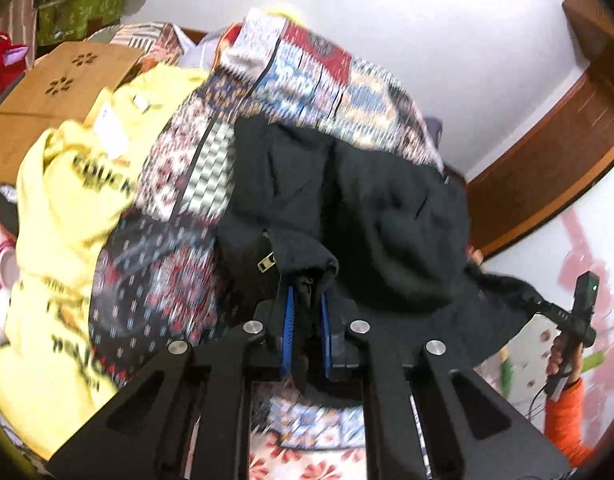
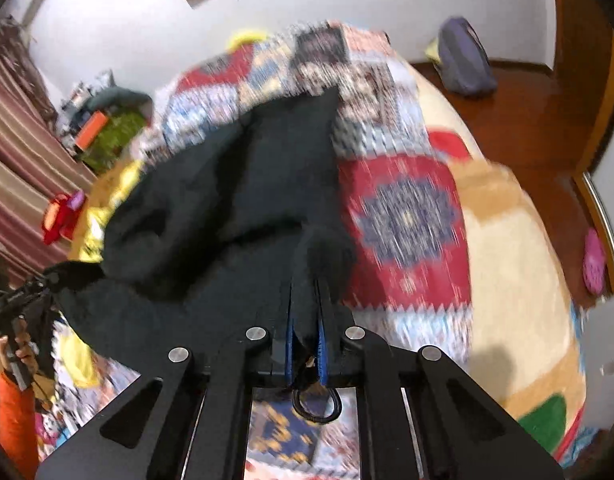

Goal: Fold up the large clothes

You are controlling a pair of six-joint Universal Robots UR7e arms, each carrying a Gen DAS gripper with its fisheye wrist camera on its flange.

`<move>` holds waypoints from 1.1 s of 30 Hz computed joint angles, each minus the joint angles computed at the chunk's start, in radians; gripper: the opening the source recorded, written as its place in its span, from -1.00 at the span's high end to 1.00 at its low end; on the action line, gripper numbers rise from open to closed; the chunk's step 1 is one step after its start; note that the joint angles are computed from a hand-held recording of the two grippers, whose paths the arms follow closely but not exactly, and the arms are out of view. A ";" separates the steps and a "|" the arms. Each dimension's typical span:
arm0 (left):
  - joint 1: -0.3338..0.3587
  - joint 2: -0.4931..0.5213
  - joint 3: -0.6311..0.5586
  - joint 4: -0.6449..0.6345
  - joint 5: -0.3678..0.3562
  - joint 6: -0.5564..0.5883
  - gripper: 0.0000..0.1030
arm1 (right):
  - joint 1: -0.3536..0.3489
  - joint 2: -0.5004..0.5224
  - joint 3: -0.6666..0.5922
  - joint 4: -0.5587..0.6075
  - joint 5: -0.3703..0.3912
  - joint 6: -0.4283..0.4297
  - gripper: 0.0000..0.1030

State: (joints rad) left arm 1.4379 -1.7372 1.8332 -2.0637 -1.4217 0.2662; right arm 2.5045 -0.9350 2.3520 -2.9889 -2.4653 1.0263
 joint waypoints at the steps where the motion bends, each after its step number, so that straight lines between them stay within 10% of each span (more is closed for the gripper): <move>1: -0.006 0.015 -0.018 -0.002 -0.007 -0.008 0.80 | -0.011 0.000 -0.020 -0.019 -0.010 -0.045 0.86; 13: -0.024 0.320 -0.285 -0.086 0.007 -0.094 0.83 | -0.238 0.053 -0.219 -0.192 -0.051 -0.453 0.87; 26: 0.067 0.622 -0.431 -0.160 0.127 -0.139 0.80 | -0.512 0.162 -0.246 -0.262 0.055 -0.506 0.87; 33: 0.049 0.622 -0.390 -0.210 0.198 -0.079 0.62 | -0.483 0.159 -0.270 -0.188 -0.033 -0.505 0.71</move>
